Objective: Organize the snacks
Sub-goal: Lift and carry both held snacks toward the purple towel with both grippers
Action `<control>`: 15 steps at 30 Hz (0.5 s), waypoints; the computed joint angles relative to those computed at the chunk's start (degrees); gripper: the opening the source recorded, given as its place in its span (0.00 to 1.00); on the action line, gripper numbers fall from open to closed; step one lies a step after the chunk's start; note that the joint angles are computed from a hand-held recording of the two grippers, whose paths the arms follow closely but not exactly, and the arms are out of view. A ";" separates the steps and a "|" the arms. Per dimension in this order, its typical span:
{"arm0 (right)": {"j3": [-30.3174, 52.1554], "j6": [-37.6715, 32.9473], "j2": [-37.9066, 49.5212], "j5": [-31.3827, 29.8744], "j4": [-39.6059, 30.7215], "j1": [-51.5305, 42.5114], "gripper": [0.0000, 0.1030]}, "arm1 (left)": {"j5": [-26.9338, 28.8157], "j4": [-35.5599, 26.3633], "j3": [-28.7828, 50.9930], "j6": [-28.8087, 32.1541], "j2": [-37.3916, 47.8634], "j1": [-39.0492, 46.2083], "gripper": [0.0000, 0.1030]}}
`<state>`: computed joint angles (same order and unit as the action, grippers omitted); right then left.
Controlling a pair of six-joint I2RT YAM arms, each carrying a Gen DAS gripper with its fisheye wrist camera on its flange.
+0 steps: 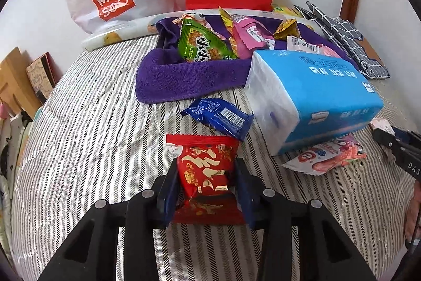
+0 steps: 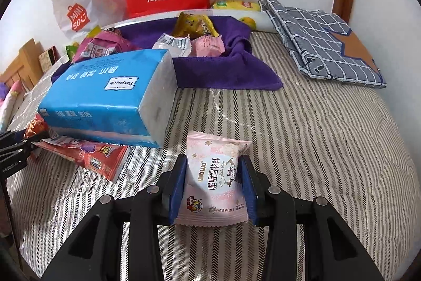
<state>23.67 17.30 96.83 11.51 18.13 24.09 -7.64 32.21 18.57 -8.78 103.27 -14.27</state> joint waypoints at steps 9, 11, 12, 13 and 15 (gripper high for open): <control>-1.62 -0.39 -0.47 -3.54 2.68 -1.90 0.42 | 0.78 0.33 -0.20 -0.50 0.02 0.26 0.38; -1.55 -0.73 -0.42 -4.57 2.79 -2.49 0.42 | 1.37 0.66 -0.27 -0.45 0.21 0.69 0.38; -1.47 -0.86 -0.30 -4.93 2.92 -2.72 0.43 | 1.42 0.63 -0.17 -0.58 0.35 0.72 0.41; -1.64 -0.83 -0.42 -5.35 3.21 -3.00 0.43 | 1.49 0.52 -0.03 -0.47 0.45 0.99 0.44; -2.29 -0.80 -0.98 -6.38 3.68 -3.66 0.47 | 1.65 0.49 0.12 -0.59 0.59 1.08 0.45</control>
